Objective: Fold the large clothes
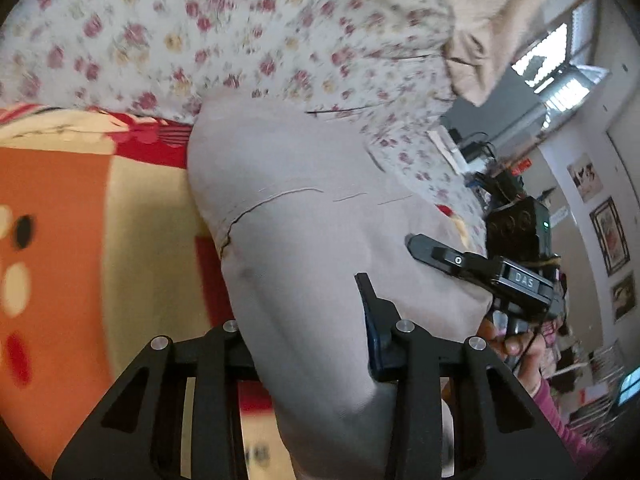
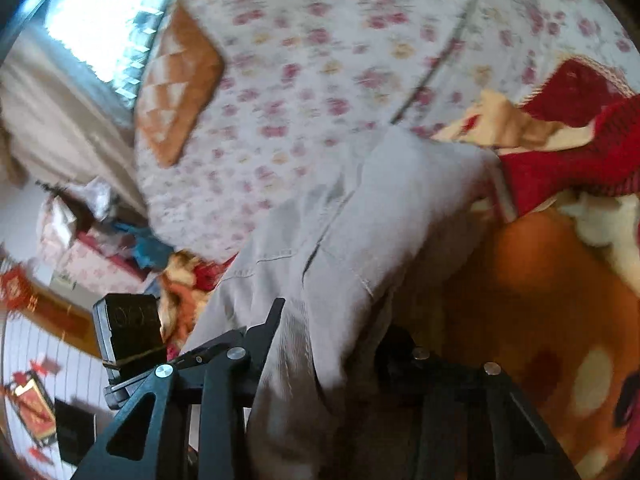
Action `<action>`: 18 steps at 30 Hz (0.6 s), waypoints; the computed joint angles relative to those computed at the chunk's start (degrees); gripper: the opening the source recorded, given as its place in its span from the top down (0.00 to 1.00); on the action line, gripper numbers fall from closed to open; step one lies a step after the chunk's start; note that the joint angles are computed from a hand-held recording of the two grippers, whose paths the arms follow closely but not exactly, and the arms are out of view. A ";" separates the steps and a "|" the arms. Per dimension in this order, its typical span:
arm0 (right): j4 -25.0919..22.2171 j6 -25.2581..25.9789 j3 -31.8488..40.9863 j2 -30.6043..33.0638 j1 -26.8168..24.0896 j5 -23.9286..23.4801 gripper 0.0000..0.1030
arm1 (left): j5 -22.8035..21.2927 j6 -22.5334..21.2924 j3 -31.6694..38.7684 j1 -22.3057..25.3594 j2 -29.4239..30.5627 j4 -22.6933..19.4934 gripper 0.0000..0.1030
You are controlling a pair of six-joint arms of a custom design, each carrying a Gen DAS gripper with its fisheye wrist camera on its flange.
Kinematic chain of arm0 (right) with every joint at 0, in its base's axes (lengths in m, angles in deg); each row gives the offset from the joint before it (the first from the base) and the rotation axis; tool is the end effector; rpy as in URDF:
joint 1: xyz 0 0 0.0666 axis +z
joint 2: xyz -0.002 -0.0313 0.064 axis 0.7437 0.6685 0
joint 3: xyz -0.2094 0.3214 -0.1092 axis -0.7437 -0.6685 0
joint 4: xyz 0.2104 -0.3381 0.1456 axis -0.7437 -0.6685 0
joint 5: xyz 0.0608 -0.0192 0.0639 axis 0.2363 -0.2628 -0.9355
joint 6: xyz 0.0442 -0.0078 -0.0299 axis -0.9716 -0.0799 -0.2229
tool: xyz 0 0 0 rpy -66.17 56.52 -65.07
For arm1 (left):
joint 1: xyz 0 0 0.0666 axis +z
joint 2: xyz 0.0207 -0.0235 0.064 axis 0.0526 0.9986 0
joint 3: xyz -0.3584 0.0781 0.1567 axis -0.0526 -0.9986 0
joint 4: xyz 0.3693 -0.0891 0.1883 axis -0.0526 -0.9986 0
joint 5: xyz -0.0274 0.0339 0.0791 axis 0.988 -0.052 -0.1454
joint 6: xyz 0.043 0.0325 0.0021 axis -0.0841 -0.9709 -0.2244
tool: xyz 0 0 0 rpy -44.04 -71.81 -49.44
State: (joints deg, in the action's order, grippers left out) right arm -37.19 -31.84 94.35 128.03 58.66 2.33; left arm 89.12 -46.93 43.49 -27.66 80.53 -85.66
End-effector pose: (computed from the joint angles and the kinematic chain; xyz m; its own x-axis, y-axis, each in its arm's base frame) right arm 0.6231 0.1435 0.3251 -0.8955 0.0291 -0.4441 -0.3471 0.5788 0.7379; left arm 0.5210 -0.3182 0.3672 -0.8387 -0.2142 -0.5007 0.1419 0.8016 -0.5808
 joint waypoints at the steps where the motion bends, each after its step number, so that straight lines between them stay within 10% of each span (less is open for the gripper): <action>1: -0.37 0.76 -1.49 -1.63 0.38 -1.07 0.63 | -0.73 -0.31 -1.72 -0.48 -2.00 -0.29 0.66; 7: -2.24 4.12 -11.86 -9.91 3.43 -3.86 0.63 | -4.54 3.11 -14.62 -3.93 -12.21 -2.23 0.65; 12: -5.77 7.84 -15.68 -11.24 5.62 7.49 0.44 | -5.88 11.43 -18.99 -4.31 -12.20 -3.79 0.43; 18: -2.12 7.22 -17.95 -18.07 3.86 11.94 0.44 | -21.10 9.13 -15.75 -8.29 -14.79 -11.03 0.41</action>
